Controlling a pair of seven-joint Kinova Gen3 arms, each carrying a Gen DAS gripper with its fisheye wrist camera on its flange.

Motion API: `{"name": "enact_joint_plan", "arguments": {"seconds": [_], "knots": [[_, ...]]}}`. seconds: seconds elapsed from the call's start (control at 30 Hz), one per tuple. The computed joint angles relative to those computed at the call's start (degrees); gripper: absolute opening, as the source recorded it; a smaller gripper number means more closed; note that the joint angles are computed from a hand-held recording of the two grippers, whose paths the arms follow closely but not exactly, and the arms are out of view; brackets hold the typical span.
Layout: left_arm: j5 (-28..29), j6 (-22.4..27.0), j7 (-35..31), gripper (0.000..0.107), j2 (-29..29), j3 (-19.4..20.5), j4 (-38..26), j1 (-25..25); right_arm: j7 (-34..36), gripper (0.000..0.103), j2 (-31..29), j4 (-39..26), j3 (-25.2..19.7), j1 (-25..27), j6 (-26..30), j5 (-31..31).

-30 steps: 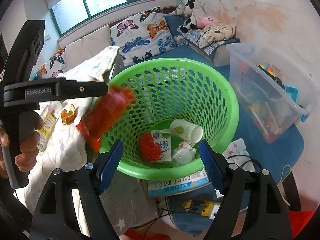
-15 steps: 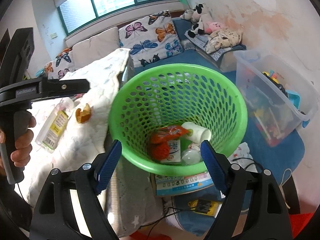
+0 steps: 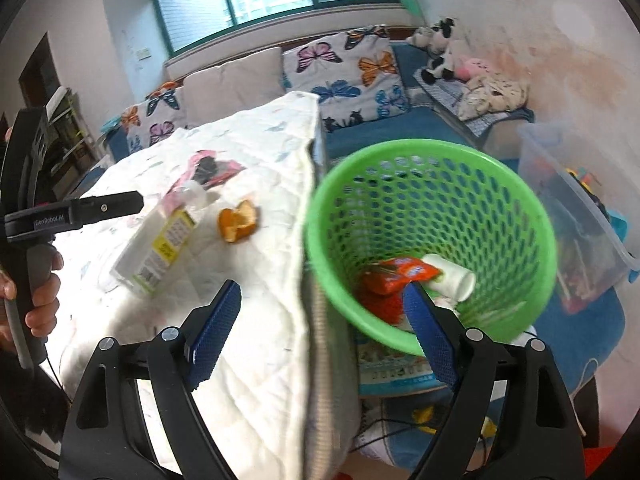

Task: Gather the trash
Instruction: 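Move both tools back to the clear bottle and clear lid on the mattress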

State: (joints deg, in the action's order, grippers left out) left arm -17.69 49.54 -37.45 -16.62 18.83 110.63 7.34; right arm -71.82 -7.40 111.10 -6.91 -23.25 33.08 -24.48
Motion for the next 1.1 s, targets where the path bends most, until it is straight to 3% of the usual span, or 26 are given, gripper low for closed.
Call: {"name": "enact_joint_plan", "arguments": {"seconds": [0.23,0.57,0.7,1.1], "knots": [[3.26,3.16,-3.13,0.086,-8.26,-4.50,5.59,-2.93,-2.83,0.083,2.92,-3.48,-3.82,-2.77,0.63,2.51],[8.30,5.31,-8.96,0.086,-14.37,-7.64,10.89,-7.49,-5.26,0.082,11.72,-14.26,-7.81,-7.13,5.96,4.11],[9.56,5.21,-10.87,0.086,-16.05,-8.27,12.42,-8.80,-8.90,0.081,16.32,-20.60,-8.48,-8.94,11.14,4.50],[13.51,3.73,-17.20,0.086,-19.55,-11.60,16.26,-10.18,-28.48,0.079,26.23,-32.96,-6.59,-19.78,19.36,19.14]]}}
